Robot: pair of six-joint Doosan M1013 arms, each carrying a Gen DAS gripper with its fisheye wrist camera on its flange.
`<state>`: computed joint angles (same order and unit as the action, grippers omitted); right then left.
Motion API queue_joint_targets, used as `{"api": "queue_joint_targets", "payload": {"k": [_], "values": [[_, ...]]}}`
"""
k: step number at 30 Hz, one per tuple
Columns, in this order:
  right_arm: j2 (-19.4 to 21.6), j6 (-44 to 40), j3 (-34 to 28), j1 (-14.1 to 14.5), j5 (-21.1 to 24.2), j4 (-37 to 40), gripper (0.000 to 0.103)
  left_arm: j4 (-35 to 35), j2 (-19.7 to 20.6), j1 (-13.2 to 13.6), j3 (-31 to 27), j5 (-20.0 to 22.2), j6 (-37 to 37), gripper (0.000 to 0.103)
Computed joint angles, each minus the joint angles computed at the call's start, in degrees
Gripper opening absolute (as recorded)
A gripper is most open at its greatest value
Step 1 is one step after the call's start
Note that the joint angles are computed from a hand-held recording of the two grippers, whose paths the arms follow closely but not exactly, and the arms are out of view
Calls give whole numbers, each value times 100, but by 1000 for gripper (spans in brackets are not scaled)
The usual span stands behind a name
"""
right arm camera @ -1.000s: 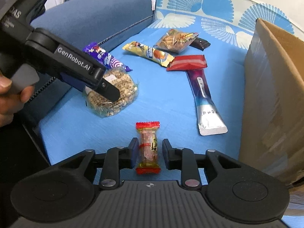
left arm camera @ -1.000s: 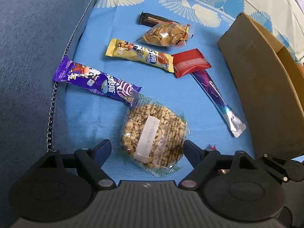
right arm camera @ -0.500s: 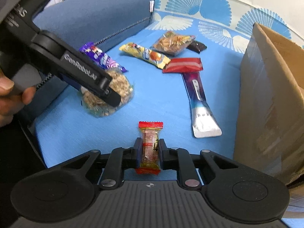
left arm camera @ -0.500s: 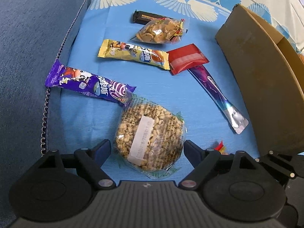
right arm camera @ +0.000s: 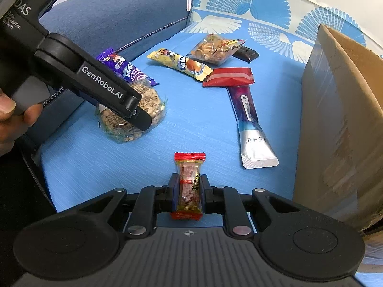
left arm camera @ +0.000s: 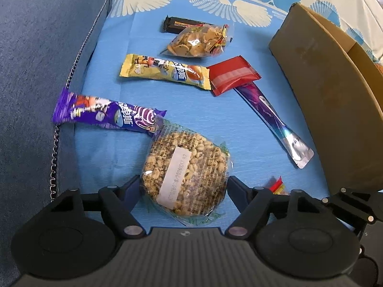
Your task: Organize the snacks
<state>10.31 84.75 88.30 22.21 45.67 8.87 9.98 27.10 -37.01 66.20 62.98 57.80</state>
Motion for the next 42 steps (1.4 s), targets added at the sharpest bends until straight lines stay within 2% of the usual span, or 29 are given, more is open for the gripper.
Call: {"api": "queue_joint_targets", "payload": {"k": [7, 11, 15, 42], "values": [[-42, 120, 23, -15, -88, -56, 18, -289, -129, 60, 164, -324, 112, 80], [-40, 133, 9, -8, -45, -63, 18, -725, -88, 105, 95, -197, 580, 80], [-17, 86, -17, -1, 32, -66, 18, -589, -26, 59, 6, -33, 609, 80], [0, 66, -33, 2, 58, -105, 18, -466, 41, 41, -66, 109, 745, 81]]}}
